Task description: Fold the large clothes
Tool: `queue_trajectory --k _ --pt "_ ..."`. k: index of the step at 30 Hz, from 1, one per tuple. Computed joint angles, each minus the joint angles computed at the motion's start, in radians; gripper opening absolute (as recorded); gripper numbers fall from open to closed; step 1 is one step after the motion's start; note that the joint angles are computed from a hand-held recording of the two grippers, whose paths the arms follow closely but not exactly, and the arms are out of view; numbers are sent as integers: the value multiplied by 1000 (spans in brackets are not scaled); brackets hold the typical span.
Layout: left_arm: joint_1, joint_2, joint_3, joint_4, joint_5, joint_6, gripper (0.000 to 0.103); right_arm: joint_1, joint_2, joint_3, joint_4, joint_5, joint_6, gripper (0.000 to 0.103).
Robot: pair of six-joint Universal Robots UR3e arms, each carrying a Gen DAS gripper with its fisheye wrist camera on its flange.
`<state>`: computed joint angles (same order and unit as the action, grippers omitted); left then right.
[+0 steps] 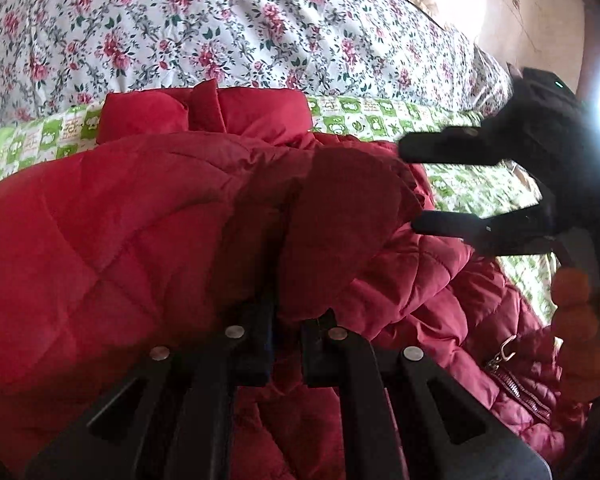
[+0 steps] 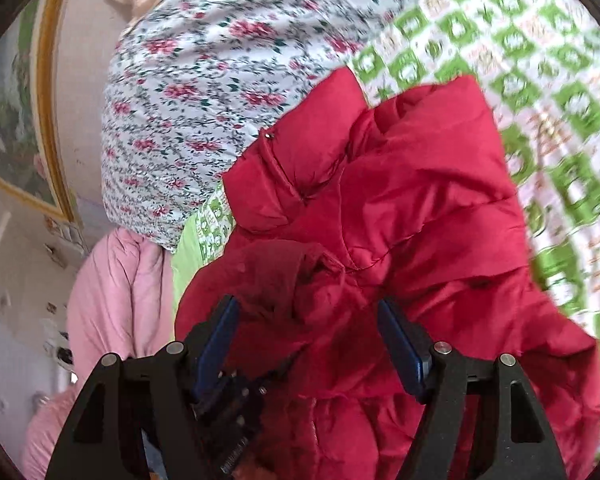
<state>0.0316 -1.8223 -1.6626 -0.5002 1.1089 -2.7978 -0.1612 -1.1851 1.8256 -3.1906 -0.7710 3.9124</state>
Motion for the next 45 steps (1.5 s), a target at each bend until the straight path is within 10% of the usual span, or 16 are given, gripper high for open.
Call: queue_trajectory --k 6,10,14,26,45 --pt "16 6 3 -54 -62 67 25 17 98 -88 1 41 36 73" --pt "36 39 4 -141 -113 107 44 25 133 -114 15 57 32 25" --pt "89 104 -1 -256 -153 144 44 7 131 -86 -10 62 31 14" --pt "420 291 28 -471 -308 192 44 -43 -68 -6 111 -2 -154 10" --pt "303 -22 210 -354 -43 102 45 -40 -94 18 252 -245 -325 12"
